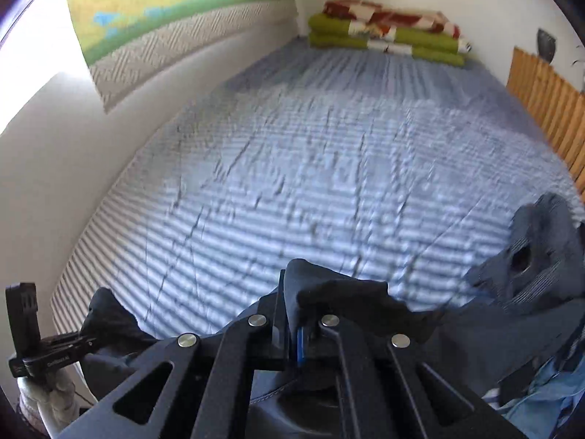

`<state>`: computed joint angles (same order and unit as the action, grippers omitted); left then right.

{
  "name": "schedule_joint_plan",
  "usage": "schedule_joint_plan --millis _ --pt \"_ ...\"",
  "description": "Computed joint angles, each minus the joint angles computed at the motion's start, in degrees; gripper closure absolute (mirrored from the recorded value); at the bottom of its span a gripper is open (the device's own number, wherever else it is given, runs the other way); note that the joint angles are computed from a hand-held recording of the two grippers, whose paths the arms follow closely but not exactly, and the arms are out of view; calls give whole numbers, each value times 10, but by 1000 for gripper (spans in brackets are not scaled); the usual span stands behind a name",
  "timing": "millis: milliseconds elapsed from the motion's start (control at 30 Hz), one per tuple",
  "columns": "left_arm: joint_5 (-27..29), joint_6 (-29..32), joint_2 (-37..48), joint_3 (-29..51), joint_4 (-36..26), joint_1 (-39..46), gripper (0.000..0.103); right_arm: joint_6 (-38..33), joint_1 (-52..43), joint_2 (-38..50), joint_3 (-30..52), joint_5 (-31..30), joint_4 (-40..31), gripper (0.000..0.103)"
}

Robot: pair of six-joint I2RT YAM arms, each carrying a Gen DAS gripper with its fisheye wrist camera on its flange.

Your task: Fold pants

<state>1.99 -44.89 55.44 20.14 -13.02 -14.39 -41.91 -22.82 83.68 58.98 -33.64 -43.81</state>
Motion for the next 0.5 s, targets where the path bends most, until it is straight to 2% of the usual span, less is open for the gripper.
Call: schedule_joint_plan --millis 100,133,200,267,300,333,400,467,500 --pt "10 73 11 172 -88 68 96 72 -5 -19 165 -56 -59 102" --pt "-6 90 19 242 -117 78 98 92 -9 -26 222 -82 -70 102" --pt "-62 117 20 368 -170 77 98 135 -17 -60 290 -128 -51 102" --pt "-85 138 13 456 -204 70 98 186 -36 -76 348 -176 -38 101" --pt "-88 142 8 481 -223 67 98 194 -47 -73 371 -197 -53 101" --pt "-89 149 -4 488 -239 64 97 192 -55 -64 390 -212 -76 101" --pt "-95 163 -41 454 -269 52 89 156 -70 -49 390 -214 -126 100" --pt "-99 164 -96 371 -310 36 67 43 -98 -24 349 -228 -226 95" --pt "-92 167 -134 319 -334 41 51 -45 -117 -13 307 -222 -284 91"
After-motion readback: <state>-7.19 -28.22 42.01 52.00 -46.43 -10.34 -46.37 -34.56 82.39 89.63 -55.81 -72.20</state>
